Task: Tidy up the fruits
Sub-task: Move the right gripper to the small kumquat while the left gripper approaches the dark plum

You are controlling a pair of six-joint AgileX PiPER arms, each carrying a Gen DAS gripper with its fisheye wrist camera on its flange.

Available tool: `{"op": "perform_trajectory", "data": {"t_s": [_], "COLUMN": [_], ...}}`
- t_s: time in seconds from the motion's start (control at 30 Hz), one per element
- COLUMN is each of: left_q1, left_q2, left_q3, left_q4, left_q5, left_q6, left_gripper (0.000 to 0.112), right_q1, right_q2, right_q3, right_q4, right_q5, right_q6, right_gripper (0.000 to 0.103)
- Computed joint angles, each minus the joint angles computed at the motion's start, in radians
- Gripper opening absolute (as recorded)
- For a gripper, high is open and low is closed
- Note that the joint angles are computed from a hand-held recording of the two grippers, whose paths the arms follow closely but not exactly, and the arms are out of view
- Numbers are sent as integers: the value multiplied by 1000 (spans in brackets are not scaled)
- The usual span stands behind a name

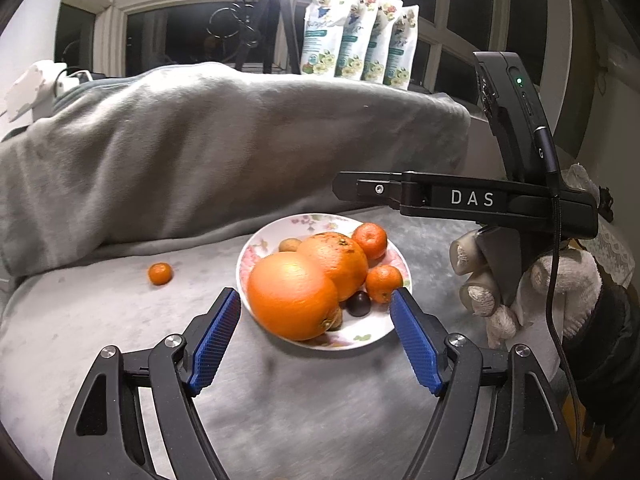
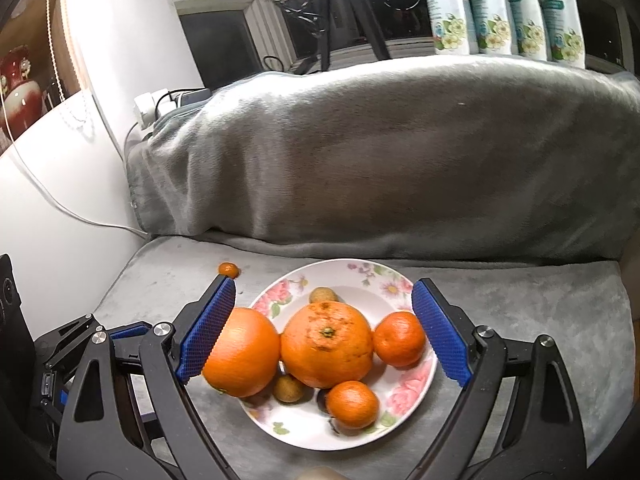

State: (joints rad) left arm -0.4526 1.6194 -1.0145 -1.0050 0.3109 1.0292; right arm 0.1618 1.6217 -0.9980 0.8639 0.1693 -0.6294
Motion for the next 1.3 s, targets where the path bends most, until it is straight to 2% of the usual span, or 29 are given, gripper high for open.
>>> {"op": "perform_trajectory", "data": {"t_s": [0.27,0.5,0.8,0.93,1.0,1.17,1.3], "left_q1": [89,238,416,477,511,548,556], "left_q2": [-46,-57,-7,20,44,103,131], "left_q3": [52,100,138,139,131,91,66], "left_q4": [-103,-192,-219,-217,-215,-193,-169], "left_q5": [38,110,166,198,226,264,275], "left_q6": [113,226,293,304,299,267,255], "left_gripper": [77,77,77,70,68,59,54], "right_q1": [67,156,252,268,274,282,291], "right_q2": [38,108,271,392,446,592,705], "right_q3": [-80,-203,-435,-600,-674,-864,-1032], "right_q4": [-215,-446,-535,-560,-584,-645,-726], "right_q5": [32,87,210,307,350,462,565], "right_q6": [224,472,604,682,739,886,1010], "right_gripper": [92,92,92,92,90,69,59]}}
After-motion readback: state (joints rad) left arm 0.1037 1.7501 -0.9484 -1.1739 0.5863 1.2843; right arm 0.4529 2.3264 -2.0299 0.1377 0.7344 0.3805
